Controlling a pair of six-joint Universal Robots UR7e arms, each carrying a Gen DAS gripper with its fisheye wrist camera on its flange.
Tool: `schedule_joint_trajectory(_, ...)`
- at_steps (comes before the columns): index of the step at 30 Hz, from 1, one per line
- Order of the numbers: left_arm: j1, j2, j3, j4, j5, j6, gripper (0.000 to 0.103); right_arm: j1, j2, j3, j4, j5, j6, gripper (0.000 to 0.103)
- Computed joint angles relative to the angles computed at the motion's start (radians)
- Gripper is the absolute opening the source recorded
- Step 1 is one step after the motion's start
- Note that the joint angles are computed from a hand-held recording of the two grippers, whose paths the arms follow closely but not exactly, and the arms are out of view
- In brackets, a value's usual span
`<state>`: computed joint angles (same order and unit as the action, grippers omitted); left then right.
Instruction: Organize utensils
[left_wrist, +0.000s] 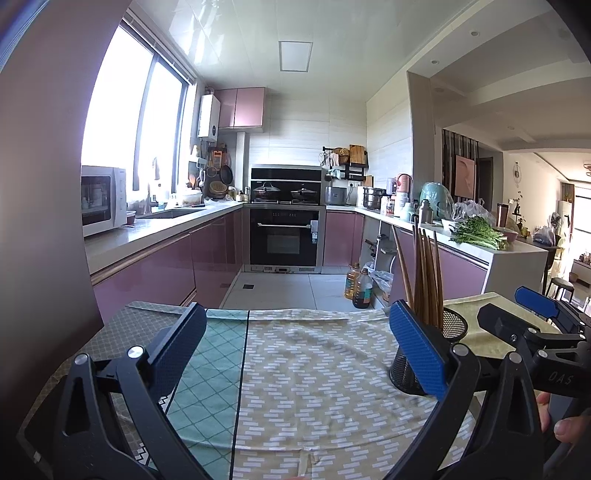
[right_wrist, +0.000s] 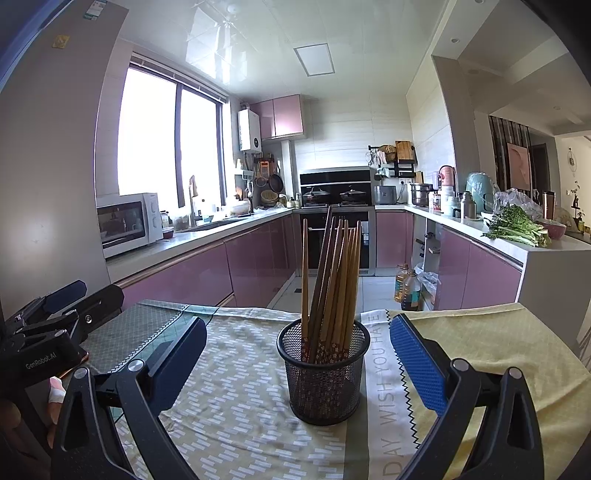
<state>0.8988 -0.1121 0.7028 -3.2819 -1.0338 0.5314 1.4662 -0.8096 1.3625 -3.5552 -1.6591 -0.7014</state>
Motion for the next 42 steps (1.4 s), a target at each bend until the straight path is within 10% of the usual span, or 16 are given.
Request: schedule_joint_trajectory(42,-0.004,0.001,0.002,-0.015,0.008,0.013,0.097,-0.003,0.001,-0.001,-0.001,0.004,0.005,0.096)
